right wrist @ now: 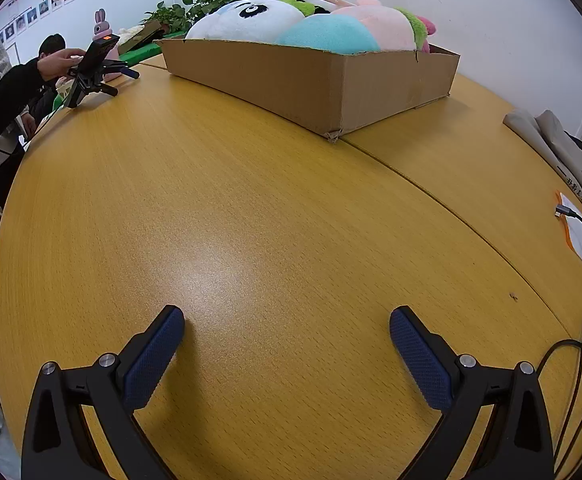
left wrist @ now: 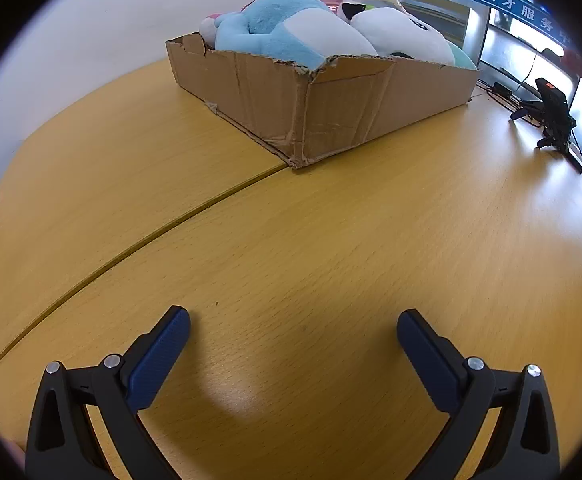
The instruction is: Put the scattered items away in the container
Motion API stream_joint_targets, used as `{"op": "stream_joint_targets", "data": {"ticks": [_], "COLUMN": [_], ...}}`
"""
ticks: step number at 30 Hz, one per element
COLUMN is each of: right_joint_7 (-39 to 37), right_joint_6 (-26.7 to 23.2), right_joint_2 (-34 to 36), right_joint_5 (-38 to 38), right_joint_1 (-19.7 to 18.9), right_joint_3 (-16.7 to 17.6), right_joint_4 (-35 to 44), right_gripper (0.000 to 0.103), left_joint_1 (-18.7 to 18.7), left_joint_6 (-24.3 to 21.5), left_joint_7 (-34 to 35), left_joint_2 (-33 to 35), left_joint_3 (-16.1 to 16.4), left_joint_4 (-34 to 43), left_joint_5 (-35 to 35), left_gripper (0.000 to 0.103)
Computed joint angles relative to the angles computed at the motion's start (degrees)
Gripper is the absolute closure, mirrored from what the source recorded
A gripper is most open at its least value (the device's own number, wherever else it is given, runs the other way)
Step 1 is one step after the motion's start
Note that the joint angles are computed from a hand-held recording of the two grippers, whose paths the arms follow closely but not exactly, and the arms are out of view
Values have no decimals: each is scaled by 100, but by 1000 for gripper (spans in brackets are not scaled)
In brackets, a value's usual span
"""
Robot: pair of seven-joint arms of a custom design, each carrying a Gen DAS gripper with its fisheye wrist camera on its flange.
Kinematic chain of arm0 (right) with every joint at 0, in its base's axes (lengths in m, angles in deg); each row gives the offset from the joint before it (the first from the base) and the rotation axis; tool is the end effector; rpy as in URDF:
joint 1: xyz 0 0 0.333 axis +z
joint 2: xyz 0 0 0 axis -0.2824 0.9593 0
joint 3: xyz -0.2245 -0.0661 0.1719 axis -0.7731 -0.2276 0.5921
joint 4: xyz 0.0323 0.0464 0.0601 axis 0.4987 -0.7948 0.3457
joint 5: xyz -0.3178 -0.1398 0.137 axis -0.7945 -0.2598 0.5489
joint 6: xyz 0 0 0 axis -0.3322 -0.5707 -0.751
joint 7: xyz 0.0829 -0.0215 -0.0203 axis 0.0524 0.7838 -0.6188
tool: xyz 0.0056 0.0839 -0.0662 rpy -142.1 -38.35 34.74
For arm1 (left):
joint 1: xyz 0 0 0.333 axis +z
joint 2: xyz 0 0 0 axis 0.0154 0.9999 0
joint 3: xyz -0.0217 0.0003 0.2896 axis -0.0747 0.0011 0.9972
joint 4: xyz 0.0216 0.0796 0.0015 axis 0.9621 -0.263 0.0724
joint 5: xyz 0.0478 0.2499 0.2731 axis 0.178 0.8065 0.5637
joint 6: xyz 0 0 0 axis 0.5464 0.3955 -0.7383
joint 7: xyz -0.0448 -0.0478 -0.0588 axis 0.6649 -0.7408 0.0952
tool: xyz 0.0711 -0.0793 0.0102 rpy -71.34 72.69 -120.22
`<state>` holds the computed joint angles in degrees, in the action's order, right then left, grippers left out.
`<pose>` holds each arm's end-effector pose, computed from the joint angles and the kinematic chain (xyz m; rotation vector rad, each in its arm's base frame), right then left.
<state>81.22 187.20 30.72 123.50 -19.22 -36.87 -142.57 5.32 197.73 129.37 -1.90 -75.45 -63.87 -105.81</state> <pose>0.4310 -0.1026 0.4685 -2.3341 1.0127 -0.3533 0.5347 0.0319 0.4859 -1.0732 2.5688 -0.8323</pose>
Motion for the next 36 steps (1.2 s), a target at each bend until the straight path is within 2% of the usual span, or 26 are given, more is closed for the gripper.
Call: {"op": "stream_joint_targets", "data": {"ticks": [36], "right_joint_7": [-20], "right_joint_6": [-9], "right_joint_2": [35], "right_joint_5": [12], "right_joint_1": [-10], "right_joint_3": [3], "right_joint_4": [38], "right_gripper": [0], "left_joint_1": [-38], "left_joint_6": [142], "left_joint_7": [17], "left_joint_2": [16], "left_joint_3": [-31], "left_joint_4": [-77], "left_joint_5": [-68], "left_gripper": [0]}}
